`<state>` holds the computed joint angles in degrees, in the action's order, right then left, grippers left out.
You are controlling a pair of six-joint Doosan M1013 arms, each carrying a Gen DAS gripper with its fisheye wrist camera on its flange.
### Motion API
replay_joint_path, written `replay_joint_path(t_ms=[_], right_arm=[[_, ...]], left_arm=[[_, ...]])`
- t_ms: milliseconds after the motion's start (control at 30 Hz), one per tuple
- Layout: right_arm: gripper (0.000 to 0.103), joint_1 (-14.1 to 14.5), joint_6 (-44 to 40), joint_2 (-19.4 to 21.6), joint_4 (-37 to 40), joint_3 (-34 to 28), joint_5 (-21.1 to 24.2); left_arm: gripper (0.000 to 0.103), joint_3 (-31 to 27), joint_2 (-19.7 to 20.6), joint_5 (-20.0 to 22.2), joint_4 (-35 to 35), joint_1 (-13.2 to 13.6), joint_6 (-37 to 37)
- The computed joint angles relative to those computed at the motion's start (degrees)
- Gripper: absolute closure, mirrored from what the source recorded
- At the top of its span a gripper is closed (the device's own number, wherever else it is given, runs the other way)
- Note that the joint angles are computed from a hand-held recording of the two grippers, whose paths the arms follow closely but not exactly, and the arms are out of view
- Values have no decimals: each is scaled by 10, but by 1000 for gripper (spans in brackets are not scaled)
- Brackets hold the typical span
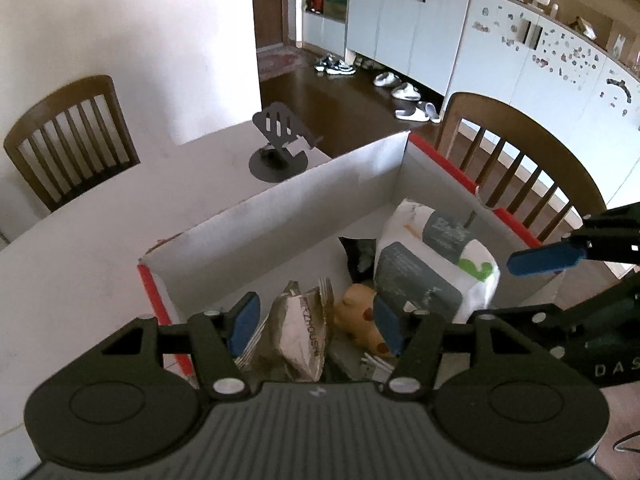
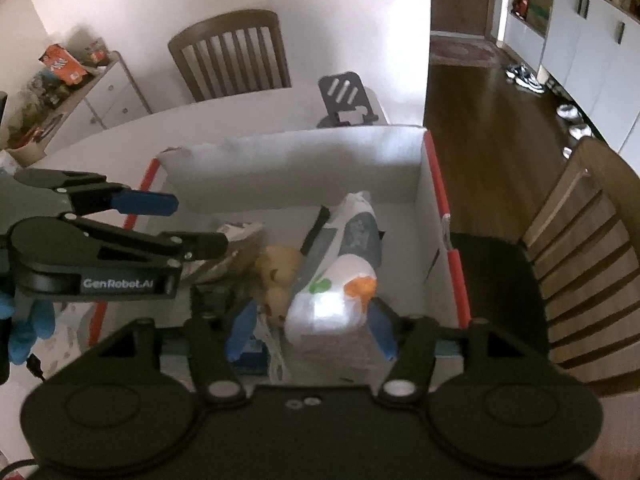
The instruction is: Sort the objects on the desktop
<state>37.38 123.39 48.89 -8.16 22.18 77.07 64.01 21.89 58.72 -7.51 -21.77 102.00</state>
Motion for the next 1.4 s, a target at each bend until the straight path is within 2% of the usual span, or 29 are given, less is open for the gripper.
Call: replay_joint_path(t_ms=[67, 367, 733, 833, 933, 1067, 1167, 1200, 1267, 1400], right_arm=[[42, 1, -3, -6, -1, 8, -10], [42, 10, 3, -34, -17, 48, -46], [40, 37, 33, -52, -82, 73, -73], [38, 45, 42, -48, -96, 66, -66], [38, 53, 54, -47, -105, 62, -62], [37, 64, 70, -45, -118, 58, -59], [37, 72, 85, -47, -132, 59, -58], [36, 75, 88, -48, -137, 61, -60], [31, 81, 96, -50, -150, 66, -63], [28, 92, 102, -49, -176, 67, -56]], left_arm=[[35, 6, -7, -3, -5, 1, -2], [35, 39, -42, -22, -23, 7, -9], [35, 90, -91, -63, -43, 19, 15], [28, 105, -104, -71, -56, 27, 21], [27, 119, -117, -78, -67, 33, 33], [19, 138, -132, -85, -85, 42, 49], [17, 152, -144, -87, -92, 48, 56], [15, 158, -148, -90, -91, 49, 56], [2, 166, -154, -92, -99, 53, 61], [0, 180, -165, -91, -116, 60, 70]])
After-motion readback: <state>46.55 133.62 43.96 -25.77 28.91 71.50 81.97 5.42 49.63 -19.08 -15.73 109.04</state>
